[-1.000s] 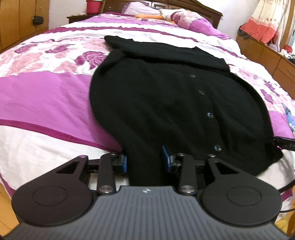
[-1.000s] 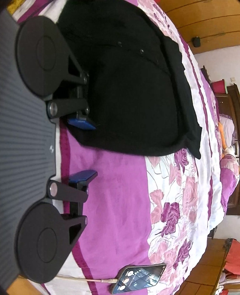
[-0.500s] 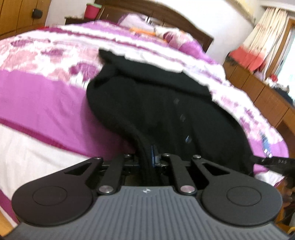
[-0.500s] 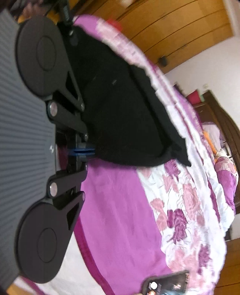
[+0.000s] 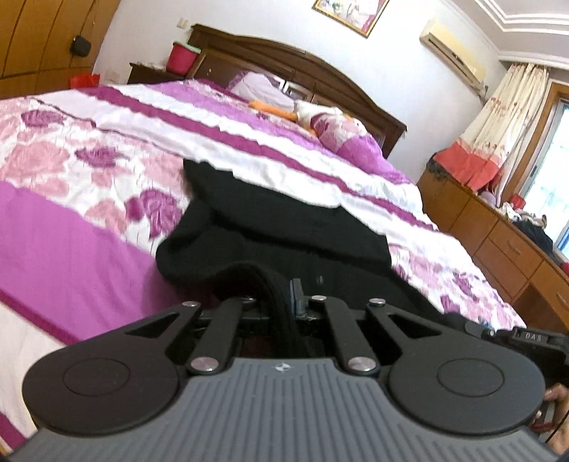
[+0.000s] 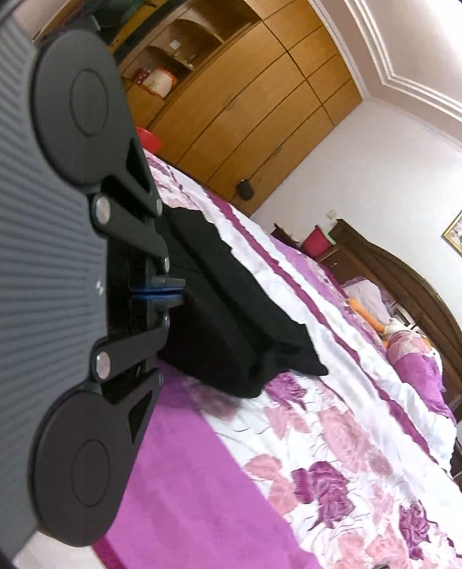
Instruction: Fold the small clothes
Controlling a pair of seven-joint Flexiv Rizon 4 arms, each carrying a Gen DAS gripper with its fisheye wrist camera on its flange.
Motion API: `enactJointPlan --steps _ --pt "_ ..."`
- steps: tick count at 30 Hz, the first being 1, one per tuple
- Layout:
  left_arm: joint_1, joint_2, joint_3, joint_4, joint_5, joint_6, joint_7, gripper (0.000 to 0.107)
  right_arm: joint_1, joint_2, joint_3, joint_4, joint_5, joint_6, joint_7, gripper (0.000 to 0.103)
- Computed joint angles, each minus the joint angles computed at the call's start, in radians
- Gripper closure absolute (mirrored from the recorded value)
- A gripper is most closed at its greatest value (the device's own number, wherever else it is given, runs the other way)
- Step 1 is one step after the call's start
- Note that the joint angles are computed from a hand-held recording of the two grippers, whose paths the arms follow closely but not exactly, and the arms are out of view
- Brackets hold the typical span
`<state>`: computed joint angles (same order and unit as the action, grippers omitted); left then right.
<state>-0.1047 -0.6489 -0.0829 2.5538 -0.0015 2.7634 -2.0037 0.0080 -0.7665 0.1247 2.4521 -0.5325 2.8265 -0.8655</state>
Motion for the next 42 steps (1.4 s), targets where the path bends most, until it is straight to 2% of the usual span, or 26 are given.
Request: enactJointPlan --steps 9,17,25,35,39,42 --pt "0.009 0.062 0.0 -0.126 -0.044 -0.117 0.049 0.1 0.027 -0.026 0.006 -0.132 0.057 0.008 0.073 0.099" --pt "0.017 0.063 0.001 -0.283 -0.149 -0.239 0.049 0.1 0.056 -0.064 -0.008 -0.332 0.11 -0.075 0.2 0.099" --pt "-0.044 -0.046 0.043 -0.533 -0.336 -0.377 0.203 0.1 0.136 -0.131 -0.049 -0.567 0.233 -0.224 0.23 0.099" --pt "-0.081 -0.267 0.1 -0.849 -0.532 -0.629 0.396 0.1 0.247 -0.281 -0.133 -0.865 0.402 -0.467 0.096 0.099" --pt "-0.108 -0.332 0.144 -0.935 -0.588 -0.726 0.458 0.1 0.249 -0.298 -0.145 -0.912 0.374 -0.646 0.063 0.096" --pt "-0.088 -0.348 0.129 -0.955 -0.567 -0.747 0.458 0.099 0.23 -0.295 -0.134 -0.912 0.329 -0.725 0.027 0.096"
